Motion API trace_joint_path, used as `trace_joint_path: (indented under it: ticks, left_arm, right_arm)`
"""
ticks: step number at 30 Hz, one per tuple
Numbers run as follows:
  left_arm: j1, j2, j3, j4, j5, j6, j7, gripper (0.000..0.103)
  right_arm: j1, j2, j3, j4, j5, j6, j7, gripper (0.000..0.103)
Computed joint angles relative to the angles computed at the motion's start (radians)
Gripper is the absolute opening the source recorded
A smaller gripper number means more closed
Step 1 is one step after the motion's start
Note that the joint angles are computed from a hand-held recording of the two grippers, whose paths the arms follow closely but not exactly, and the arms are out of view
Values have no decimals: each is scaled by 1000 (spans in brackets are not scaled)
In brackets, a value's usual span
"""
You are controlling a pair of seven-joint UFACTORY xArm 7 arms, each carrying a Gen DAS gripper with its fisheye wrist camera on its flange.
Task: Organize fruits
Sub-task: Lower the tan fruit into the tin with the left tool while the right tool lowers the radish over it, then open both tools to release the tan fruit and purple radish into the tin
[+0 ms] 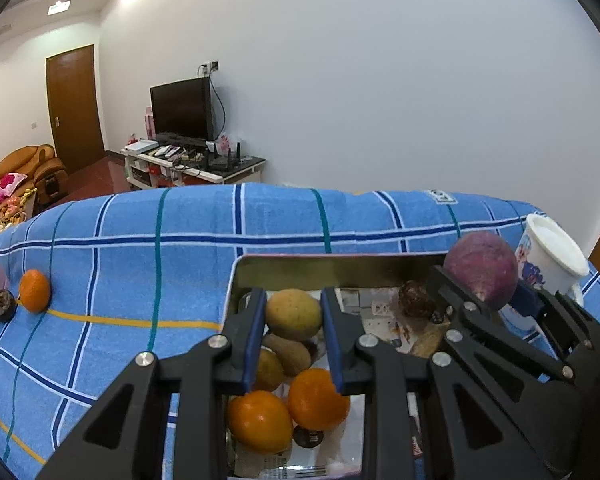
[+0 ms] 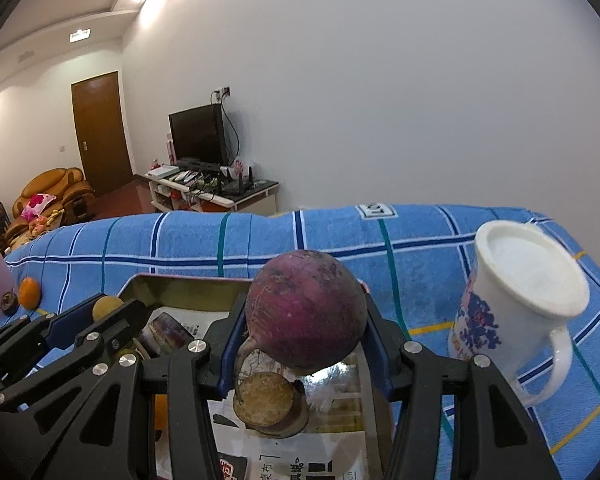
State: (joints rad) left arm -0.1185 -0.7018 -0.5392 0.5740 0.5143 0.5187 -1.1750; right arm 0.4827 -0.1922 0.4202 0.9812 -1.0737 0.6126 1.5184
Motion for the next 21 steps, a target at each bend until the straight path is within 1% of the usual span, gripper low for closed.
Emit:
trace_joint_path:
  ticks: [3, 8, 13, 16, 21]
  left_arm:
    - [3, -3, -7, -5, 9, 16, -2, 29]
    - [-3, -2, -5, -10, 15, 31, -3, 29]
    - [0, 21, -11, 2, 28, 44, -14, 29]
    - [-8, 31, -7, 5, 31, 58, -19, 29]
    - [-20, 40, 4, 7, 39, 71, -28, 29]
  right_arm:
    - [6, 30, -10, 16, 24, -11, -32, 54]
    - [15, 46, -36, 14, 74, -64, -92, 54]
    - [15, 53, -45, 10, 113, -87, -123, 54]
    - [16, 63, -54, 10, 156, -107, -162, 54]
    - [16, 71, -53, 17, 152, -110, -169, 55]
